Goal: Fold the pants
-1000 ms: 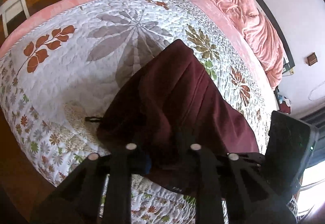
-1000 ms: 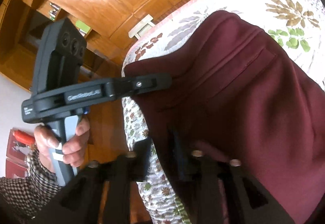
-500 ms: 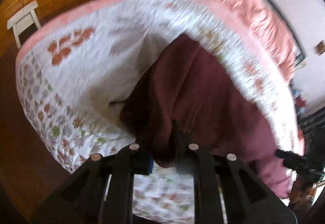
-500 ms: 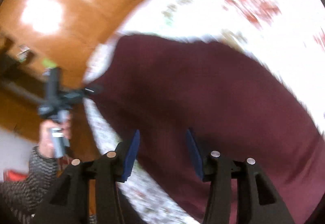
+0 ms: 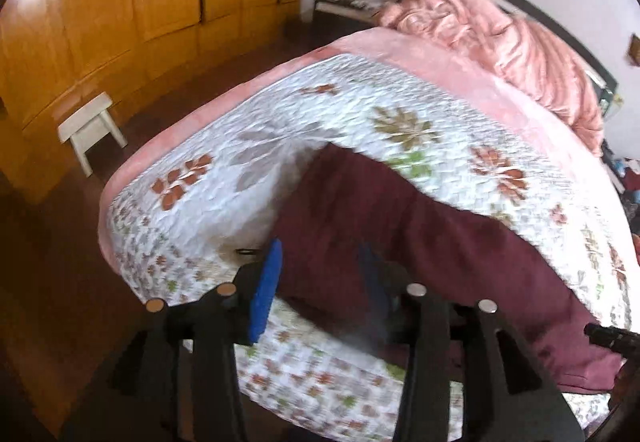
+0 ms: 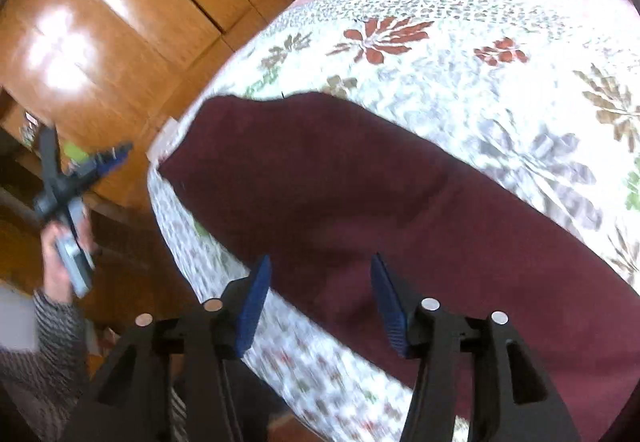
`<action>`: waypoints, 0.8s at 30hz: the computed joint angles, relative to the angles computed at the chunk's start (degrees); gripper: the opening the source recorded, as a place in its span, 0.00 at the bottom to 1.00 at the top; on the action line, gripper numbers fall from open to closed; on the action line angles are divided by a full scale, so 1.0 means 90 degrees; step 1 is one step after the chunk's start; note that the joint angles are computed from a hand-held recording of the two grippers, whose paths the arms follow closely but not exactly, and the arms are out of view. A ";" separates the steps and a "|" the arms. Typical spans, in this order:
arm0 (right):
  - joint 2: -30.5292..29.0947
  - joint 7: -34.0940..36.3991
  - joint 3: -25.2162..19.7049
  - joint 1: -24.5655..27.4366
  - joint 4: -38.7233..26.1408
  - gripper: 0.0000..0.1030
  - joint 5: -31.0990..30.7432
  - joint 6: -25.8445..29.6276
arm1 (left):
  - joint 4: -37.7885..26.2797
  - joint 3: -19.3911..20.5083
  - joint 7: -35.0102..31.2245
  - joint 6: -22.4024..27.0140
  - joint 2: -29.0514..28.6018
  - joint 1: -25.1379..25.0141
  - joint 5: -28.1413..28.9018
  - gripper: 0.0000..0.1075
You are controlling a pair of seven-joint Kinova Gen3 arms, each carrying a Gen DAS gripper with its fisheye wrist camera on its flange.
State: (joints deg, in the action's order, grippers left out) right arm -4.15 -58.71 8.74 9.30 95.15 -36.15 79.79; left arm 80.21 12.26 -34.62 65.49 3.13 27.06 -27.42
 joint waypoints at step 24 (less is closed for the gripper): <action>-0.0636 0.0398 -0.0262 -0.1318 0.1281 0.09 0.1252 -0.1459 | -0.0373 -0.0317 -0.2200 -0.0316 0.1370 0.0214 0.2498 0.56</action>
State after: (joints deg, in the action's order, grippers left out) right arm -9.87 -55.13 6.39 -2.57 106.68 -24.88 66.66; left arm 76.85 9.40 -54.43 62.65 15.46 28.98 -4.94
